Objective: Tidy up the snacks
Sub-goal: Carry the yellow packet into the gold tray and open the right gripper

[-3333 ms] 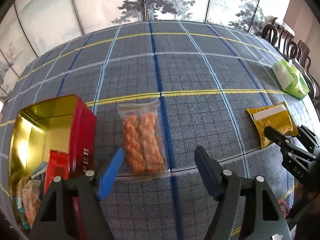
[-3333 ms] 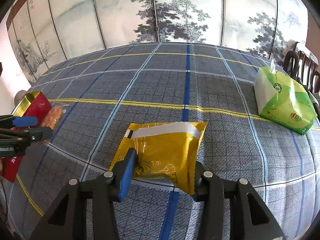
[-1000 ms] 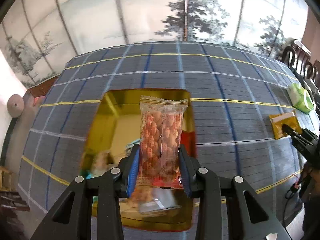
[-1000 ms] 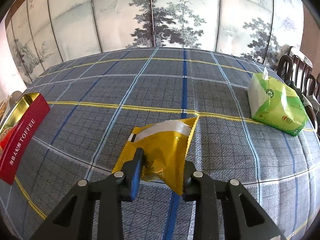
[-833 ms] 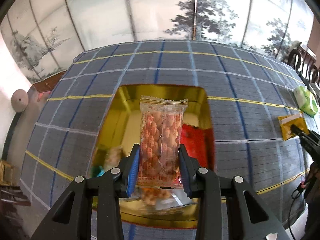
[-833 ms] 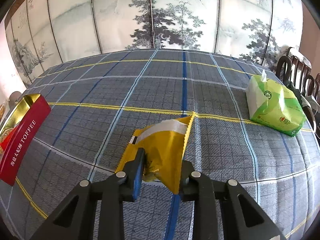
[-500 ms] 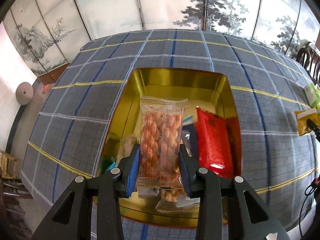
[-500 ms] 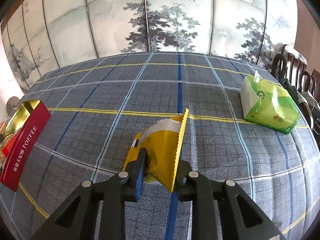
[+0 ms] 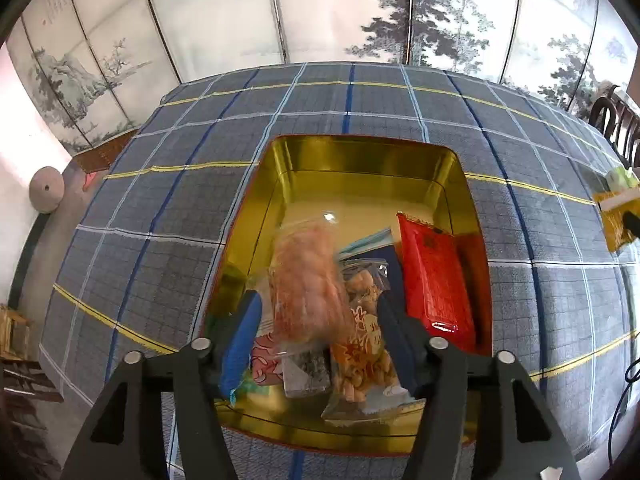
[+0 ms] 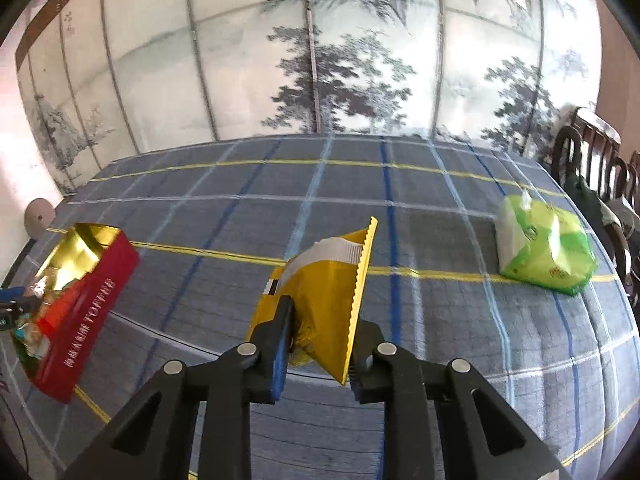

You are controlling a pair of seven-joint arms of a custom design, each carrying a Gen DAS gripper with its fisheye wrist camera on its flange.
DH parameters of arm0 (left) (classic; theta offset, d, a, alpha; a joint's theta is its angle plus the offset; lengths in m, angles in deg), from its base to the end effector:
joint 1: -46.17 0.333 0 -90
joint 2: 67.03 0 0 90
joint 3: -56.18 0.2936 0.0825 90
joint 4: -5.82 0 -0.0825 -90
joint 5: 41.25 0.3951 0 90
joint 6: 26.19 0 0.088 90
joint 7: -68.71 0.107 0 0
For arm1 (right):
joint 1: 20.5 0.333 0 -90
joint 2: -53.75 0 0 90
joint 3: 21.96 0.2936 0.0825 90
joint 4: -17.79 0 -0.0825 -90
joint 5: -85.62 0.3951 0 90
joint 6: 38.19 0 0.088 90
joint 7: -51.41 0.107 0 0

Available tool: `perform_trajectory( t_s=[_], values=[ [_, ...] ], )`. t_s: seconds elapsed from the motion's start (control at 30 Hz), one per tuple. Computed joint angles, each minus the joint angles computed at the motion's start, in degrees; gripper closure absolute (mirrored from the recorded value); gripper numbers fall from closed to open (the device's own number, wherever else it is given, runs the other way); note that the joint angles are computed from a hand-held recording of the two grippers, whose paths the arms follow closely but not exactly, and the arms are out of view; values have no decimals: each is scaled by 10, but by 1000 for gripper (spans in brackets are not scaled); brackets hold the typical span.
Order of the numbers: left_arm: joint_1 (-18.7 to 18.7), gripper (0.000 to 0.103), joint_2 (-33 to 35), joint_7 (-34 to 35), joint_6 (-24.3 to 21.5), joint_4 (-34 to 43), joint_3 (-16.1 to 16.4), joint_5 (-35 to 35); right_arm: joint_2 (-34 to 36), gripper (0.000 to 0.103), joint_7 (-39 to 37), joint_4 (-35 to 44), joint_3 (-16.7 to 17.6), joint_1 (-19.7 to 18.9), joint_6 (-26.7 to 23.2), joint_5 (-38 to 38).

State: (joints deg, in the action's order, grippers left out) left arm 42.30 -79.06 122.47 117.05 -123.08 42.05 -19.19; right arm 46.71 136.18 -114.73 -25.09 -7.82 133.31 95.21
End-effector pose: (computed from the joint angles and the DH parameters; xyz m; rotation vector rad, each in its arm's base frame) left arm 0.5080 -0.1721 0.4716 -1.9200 1.8191 -0.4246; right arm 0.5475 0.0794 0.4604 -1.7959 1.6240 -0.6061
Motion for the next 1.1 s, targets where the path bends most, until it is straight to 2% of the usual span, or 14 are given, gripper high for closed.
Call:
perform_trajectory(
  t_s=[0.27, 0.57, 0.83, 1.1],
  values=[
    [8, 37, -40, 1, 19, -32, 0, -11, 7, 80, -99, 35, 2, 62, -11, 115],
    [40, 33, -97, -16, 11, -72, -18, 1, 41, 80, -204, 93, 50, 99, -47, 248],
    [57, 32, -136, -15, 1, -103, -13, -18, 76, 79, -241, 135, 100, 105, -75, 290],
    [77, 29, -166, -18, -5, -128, -16, -31, 99, 79, -237, 159, 125, 106, -103, 288]
  ],
)
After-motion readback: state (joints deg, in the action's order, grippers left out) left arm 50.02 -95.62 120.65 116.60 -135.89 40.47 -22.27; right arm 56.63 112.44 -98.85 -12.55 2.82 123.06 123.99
